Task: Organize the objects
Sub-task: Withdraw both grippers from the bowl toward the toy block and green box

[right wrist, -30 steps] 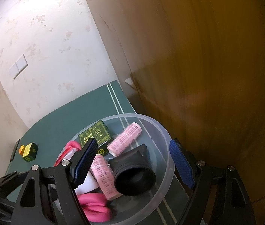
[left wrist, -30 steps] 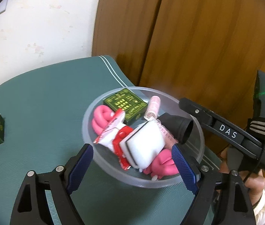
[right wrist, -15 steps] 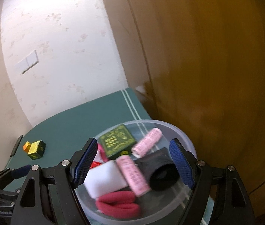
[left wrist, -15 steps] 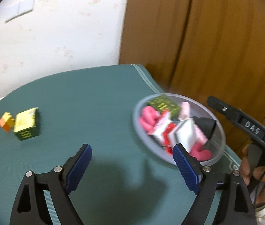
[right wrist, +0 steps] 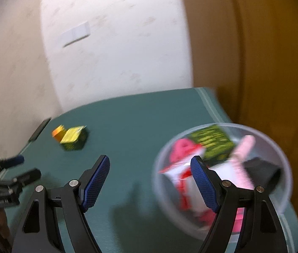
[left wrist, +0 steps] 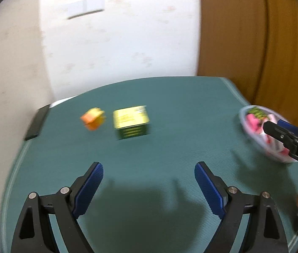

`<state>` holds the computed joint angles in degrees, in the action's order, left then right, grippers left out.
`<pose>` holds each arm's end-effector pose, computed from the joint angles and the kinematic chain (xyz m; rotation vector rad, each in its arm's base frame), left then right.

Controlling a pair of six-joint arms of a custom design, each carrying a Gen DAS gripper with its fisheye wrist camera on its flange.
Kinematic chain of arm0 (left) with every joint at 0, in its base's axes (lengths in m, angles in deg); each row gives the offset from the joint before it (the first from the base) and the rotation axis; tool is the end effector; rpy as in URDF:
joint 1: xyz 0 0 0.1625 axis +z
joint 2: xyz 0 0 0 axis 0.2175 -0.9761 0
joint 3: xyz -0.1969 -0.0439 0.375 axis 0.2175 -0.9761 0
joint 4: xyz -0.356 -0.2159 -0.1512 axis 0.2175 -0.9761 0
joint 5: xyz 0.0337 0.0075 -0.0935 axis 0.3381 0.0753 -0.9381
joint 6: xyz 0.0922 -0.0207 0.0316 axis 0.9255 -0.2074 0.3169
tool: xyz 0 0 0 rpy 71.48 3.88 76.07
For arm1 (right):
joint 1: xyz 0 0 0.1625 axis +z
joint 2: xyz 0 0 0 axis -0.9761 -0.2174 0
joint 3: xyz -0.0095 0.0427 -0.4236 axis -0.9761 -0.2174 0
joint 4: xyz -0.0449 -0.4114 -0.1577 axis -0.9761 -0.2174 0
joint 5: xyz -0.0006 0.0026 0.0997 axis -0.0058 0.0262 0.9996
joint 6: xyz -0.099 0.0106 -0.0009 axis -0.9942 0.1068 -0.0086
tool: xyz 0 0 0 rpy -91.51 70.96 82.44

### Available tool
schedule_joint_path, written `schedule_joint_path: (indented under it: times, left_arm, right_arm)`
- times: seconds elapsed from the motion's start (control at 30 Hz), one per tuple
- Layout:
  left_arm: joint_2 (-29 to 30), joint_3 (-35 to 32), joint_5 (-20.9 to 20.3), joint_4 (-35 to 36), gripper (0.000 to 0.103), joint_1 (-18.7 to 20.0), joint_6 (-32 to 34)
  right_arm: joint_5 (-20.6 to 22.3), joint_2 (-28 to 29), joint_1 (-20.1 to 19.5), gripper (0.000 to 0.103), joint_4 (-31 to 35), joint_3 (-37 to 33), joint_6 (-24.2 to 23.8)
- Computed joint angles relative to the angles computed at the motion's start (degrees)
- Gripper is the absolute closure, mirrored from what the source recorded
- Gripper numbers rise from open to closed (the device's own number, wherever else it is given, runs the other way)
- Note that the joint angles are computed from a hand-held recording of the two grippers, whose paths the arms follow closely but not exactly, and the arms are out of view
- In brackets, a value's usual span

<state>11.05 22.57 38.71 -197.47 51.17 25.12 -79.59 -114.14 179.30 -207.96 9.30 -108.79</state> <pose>-0.0714 -0.6458 0.2005 0.0828 2.0043 -1.1006 0.2729 -0.7207 0.0290 1.0920 -2.4521 0.9354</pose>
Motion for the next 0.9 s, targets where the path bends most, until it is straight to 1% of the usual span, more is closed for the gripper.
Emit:
schedule_joint_path:
  times: [0.1, 0.2, 0.4, 0.53, 0.6, 0.67, 0.7, 0.8, 0.9]
  left_arm:
    - [-1.2, 2.3, 3.2, -4.0, 0.012, 0.3, 2.6]
    - [-2.1, 4.3, 7.2, -7.3, 0.012, 0.4, 5.1]
    - [-3.2, 7.1, 10.8, -9.2, 0.012, -0.5, 6.1]
    - [-3.5, 7.9, 11.9, -9.1, 0.012, -0.6, 6.2]
    - [-4.4, 8.7, 11.4, -7.3, 0.012, -0.4, 3.8]
    - [-6.5, 10.2, 10.1, -3.2, 0.012, 0.0, -1.6]
    - [-7.9, 11.0, 9.3, -0.4, 0.012, 0.3, -5.5]
    - [-10.7, 12.8, 7.5, 4.1, 0.012, 1.1, -12.0]
    - [-12.3, 14.0, 8.0, 6.3, 0.012, 1.4, -15.0]
  right_arm:
    - [-0.2, 1.4, 1.0, 0.023, 3.3, -0.9, -1.4]
    - [-0.6, 2.6, 1.7, 0.023, 4.9, -1.8, -2.5]
    - [-0.4, 3.4, 2.4, 0.023, 5.6, -2.0, -3.5]
    - [-0.7, 3.6, 2.6, 0.023, 6.4, -2.2, -4.0]
    - [-0.8, 3.6, 2.8, 0.023, 7.5, -2.4, -4.0]
    - [-1.0, 4.1, 3.1, 0.023, 9.7, -3.3, -3.8]
    - [-1.2, 4.4, 3.3, 0.023, 11.2, -3.9, -3.7]
    - [-1.9, 5.5, 4.0, 0.023, 14.7, -5.4, -3.1]
    - [-2.7, 6.8, 4.8, 0.023, 18.2, -7.1, -2.7]
